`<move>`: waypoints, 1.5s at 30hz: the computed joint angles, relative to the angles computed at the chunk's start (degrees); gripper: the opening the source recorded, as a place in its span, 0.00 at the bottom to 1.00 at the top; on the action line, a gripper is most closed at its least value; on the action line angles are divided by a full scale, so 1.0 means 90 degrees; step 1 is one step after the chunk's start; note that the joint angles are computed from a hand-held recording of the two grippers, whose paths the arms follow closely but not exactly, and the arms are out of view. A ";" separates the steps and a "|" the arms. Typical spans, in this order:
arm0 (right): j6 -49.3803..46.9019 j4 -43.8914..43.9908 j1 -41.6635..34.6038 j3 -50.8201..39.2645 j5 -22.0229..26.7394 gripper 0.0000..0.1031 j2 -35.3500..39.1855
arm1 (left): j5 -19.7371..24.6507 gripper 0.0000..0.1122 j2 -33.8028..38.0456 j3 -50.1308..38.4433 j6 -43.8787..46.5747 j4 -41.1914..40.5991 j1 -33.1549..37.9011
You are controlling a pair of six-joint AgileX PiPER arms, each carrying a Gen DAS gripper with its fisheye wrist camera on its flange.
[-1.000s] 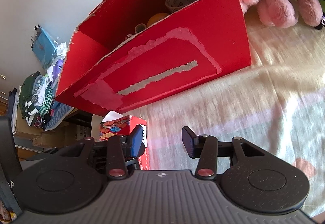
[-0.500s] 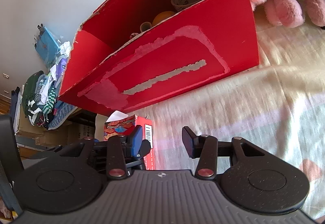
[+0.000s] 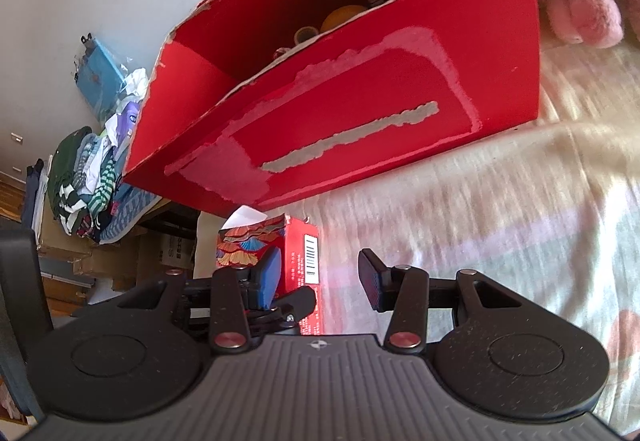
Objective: Organize objects
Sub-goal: 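Move the right gripper toward the red printed carton beside the box, then close the right gripper around the red printed carton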
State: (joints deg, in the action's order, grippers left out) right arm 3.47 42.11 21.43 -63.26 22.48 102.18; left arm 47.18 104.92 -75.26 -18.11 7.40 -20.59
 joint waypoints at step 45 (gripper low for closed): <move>-0.0946 0.0611 0.0253 -0.0720 0.0660 0.46 0.0750 | -0.0339 0.91 -0.0429 0.1167 0.1494 -0.1674 0.0737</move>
State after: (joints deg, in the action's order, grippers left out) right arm -5.04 47.60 23.71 -69.75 28.42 108.92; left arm 44.13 101.05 -64.76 -4.67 -7.67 -13.96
